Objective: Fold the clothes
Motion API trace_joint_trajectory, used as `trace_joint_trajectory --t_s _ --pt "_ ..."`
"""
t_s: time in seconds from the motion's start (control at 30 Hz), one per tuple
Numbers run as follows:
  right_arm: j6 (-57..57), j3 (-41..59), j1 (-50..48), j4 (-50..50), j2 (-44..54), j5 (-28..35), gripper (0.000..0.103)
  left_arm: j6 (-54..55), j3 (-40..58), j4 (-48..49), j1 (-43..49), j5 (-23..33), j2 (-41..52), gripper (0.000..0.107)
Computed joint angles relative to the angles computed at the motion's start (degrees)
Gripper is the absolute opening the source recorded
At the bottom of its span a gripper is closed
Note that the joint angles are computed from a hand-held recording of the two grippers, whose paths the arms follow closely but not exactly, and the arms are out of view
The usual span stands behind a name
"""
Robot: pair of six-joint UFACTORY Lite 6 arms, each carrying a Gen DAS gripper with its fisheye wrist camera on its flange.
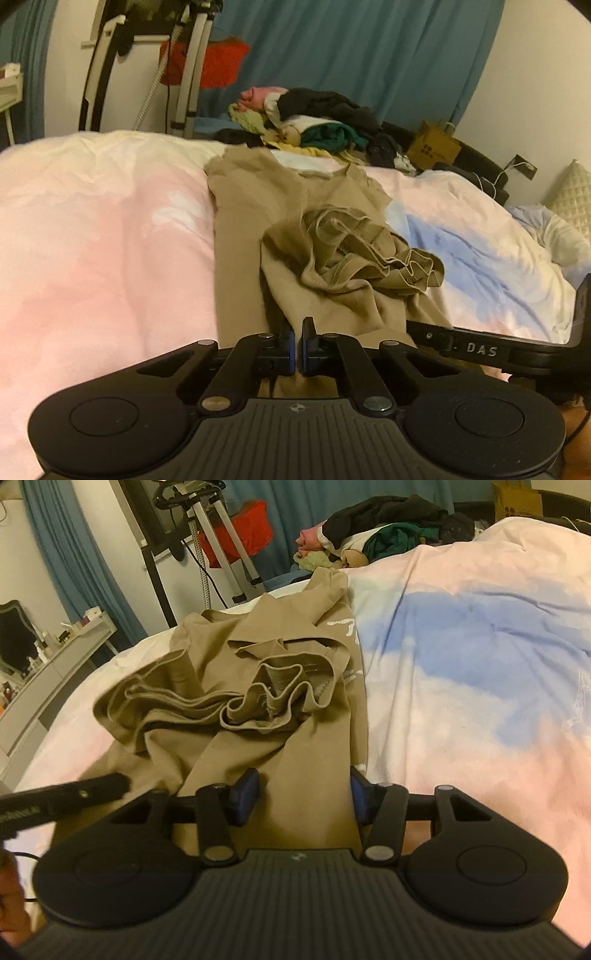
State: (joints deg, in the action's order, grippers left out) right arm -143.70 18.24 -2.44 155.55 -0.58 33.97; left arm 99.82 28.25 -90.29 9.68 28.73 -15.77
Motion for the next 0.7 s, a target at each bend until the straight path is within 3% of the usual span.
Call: trace_joint_trajectory --t_s 0.1,0.33,0.43,0.47,0.57,0.7 --pt "-0.68 -0.11 0.44 0.97 0.15 0.14 0.053 -2.05 -1.93 2.65 -0.36 -2.44 -4.59 0.004" --pt "-3.59 -0.15 1.90 4.37 0.67 0.11 0.053 2.26 -1.68 -1.69 -3.01 -6.78 -0.97 0.005" --pt "-4.14 -1.00 2.60 6.29 -1.00 -0.71 0.053 -1.68 -2.35 1.83 -3.56 -7.71 -3.48 0.012" --pt "-4.37 -1.48 3.02 7.30 -2.19 -1.50 0.053 -3.91 -2.72 3.94 -3.52 -7.74 -4.85 0.018" --pt "-5.80 -4.84 4.54 11.28 -9.31 -4.88 0.054 -12.25 -5.33 11.41 -3.44 -7.74 -11.98 0.053" --pt "-9.14 -11.36 7.84 18.43 -27.66 -14.69 0.055 -29.25 -8.61 26.56 -1.81 -3.39 -23.92 0.066"
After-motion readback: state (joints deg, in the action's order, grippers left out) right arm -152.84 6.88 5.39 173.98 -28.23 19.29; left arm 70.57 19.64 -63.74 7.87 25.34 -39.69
